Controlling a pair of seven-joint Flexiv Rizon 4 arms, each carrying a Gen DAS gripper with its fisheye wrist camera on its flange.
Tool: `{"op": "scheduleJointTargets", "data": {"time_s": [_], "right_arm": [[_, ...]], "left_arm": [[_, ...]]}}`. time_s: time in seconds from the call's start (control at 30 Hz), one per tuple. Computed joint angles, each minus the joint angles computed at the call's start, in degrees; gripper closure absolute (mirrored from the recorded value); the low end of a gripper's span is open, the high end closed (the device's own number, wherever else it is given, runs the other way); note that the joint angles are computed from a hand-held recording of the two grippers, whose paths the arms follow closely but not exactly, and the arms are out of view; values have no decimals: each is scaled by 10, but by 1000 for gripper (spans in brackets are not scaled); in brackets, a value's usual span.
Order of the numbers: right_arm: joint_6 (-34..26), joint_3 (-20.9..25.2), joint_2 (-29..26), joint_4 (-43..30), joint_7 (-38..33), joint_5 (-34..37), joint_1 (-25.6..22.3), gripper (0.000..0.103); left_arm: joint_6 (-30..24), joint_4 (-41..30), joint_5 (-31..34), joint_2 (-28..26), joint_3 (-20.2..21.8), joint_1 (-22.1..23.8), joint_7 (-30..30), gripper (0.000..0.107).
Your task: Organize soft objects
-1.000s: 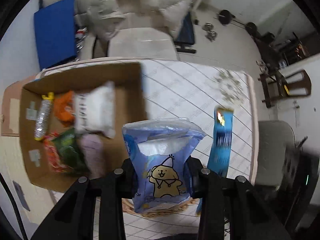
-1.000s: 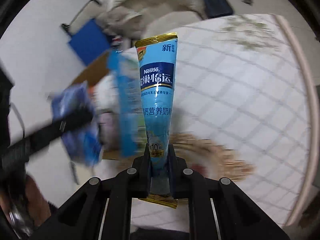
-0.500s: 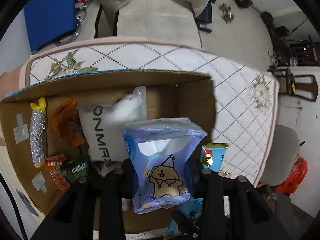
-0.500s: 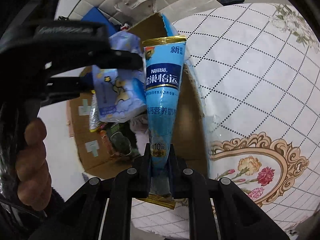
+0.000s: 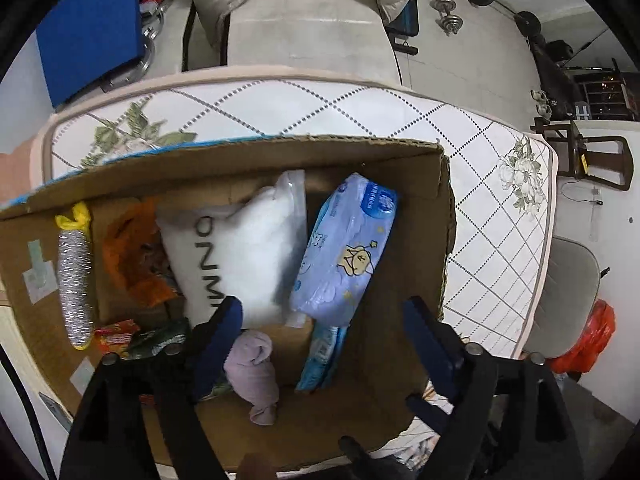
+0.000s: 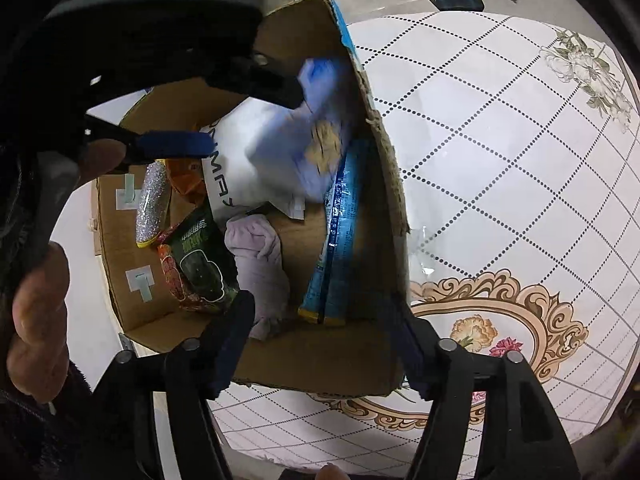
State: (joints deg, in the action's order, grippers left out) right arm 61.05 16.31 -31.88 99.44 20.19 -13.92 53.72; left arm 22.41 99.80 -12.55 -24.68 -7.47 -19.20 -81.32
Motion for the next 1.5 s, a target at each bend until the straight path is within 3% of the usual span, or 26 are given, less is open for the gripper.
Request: {"op": "scheduleJointTargets", "data": {"time_s": [0.2,0.23,0.27,0.33,0.53,0.63,0.73,1.1,1.33,1.5], "right_arm": [[-35,10,10,-7,-13,3,-2,31],[-44,10,12,-11,-16,1,0,25],[-65,10,16,-16,-18,-1,2,10],[-112,8,22,-29,-22,-11,9,1],[-199,7,27,-64,-28,-32,27,1],[-233,6,32,-74,-25,-45,36,0],[-267,6,34,-88,-23,-52,43,0],[-341,3,35,-126,-19,-79,63,0],[-397,2,39,-149,-20,-88,74,0],[-442,3,51,-166,-14,-106,91,0]], "left_arm": [[42,42,22,54,11,1,14,22],[58,57,28,70,14,2,17,22],[68,70,32,83,16,3,20,22],[95,100,42,112,21,5,22,22],[170,184,72,195,40,22,10,22],[208,221,89,232,47,34,-2,6],[233,256,91,266,51,45,-9,6],[268,315,121,334,46,66,-36,6],[260,320,122,355,42,67,-43,6],[257,331,125,406,44,63,-43,6]]}}
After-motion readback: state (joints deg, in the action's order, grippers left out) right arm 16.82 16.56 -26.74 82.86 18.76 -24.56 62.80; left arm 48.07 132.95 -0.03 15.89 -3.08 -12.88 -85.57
